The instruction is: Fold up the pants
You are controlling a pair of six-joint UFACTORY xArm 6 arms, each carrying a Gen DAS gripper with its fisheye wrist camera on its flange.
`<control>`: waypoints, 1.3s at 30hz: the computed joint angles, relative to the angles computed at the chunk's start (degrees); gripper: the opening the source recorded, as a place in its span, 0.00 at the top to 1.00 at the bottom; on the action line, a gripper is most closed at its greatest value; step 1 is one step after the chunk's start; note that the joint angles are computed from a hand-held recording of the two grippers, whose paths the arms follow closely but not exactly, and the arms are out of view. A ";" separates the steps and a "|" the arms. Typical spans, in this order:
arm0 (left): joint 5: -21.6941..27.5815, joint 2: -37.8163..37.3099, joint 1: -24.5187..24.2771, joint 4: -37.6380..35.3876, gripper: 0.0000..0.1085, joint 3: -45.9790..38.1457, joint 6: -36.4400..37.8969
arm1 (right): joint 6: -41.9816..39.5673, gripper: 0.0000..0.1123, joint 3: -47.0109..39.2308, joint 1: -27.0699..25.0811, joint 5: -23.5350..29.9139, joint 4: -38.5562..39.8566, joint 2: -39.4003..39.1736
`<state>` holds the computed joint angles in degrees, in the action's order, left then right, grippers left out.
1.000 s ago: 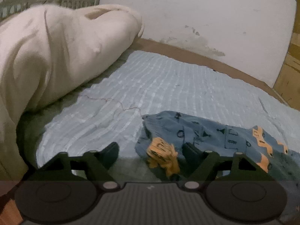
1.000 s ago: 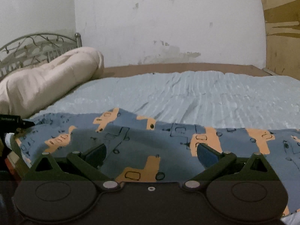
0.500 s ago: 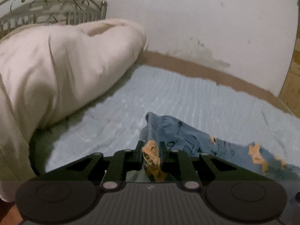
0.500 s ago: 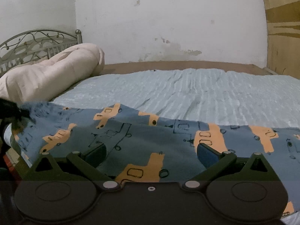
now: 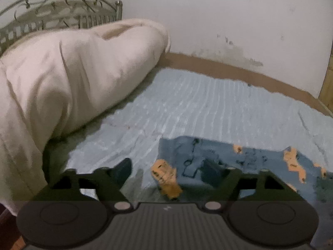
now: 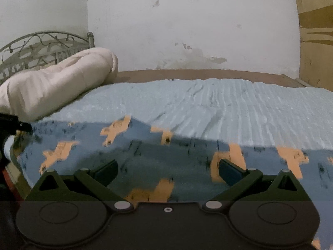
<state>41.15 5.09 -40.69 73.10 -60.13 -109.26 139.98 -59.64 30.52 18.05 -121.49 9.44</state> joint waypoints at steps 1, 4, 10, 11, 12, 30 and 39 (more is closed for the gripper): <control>0.62 -0.22 -0.79 0.43 0.15 -0.32 -1.03 | -2.84 0.09 -2.04 -1.46 -3.35 2.32 1.17; 1.39 0.45 -2.98 1.37 0.08 -2.11 -3.78 | -9.64 0.09 -5.20 -2.96 -5.87 8.37 3.88; -1.85 7.59 -6.76 -1.68 0.06 -10.31 1.88 | -9.65 0.09 -4.55 -3.86 -6.50 6.12 4.44; -2.95 8.56 -7.23 -1.67 0.06 -11.20 2.40 | -10.38 0.09 -3.42 -4.40 -6.24 5.88 3.61; -3.93 9.67 -7.69 -1.85 0.06 -12.23 3.07 | -11.38 0.09 -2.08 -4.89 -5.61 5.99 2.62; -14.35 31.03 -5.16 -15.45 0.06 -38.95 27.56 | -11.75 0.09 29.35 -4.24 23.66 16.35 -22.77; -21.59 47.33 -1.06 -47.14 0.06 -57.44 53.70 | -8.12 0.09 33.37 -5.60 21.46 13.83 -28.61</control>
